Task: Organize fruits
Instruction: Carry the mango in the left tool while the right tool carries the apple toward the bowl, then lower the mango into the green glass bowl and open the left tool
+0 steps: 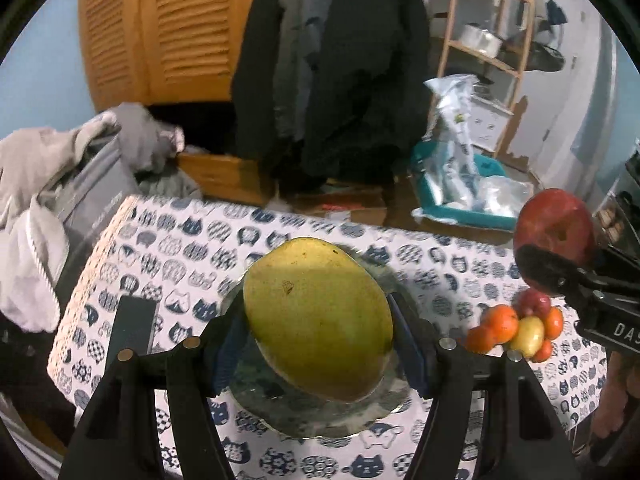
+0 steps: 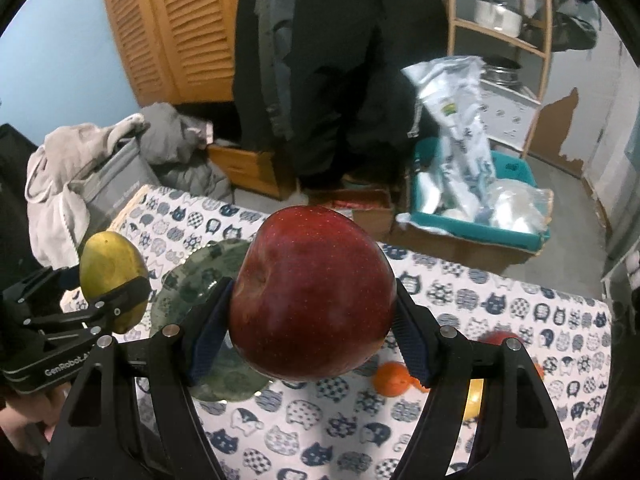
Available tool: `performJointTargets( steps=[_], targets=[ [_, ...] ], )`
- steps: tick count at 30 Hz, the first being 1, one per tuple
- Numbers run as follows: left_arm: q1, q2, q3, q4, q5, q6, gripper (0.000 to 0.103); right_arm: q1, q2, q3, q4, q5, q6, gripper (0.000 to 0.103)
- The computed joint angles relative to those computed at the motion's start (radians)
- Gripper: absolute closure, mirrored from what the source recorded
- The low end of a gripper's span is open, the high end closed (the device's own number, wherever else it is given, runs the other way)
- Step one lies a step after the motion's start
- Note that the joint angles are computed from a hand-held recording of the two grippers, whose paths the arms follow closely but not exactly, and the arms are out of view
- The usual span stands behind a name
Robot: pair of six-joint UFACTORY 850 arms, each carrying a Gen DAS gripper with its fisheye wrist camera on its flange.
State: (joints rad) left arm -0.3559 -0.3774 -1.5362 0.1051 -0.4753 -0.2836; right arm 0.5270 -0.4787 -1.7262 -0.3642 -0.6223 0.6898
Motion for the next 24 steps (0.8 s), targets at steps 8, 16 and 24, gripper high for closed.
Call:
performJointTargets(
  steps=[8, 16, 24],
  targets=[
    [0.045, -0.061, -0.016, -0.024, -0.052, 0.005, 0.034, 0.004, -0.137, -0.125, 0.112, -0.043, -0.128, 0.028],
    [0.069, -0.131, -0.044, -0.102, -0.112, 0.055, 0.034, 0.006, -0.24, -0.224, 0.206, -0.096, -0.216, 0.028],
    [0.081, -0.192, -0.074, -0.121, -0.171, 0.053, 0.034, -0.004, -0.302, -0.274, 0.294, -0.136, -0.291, 0.028]
  ],
)
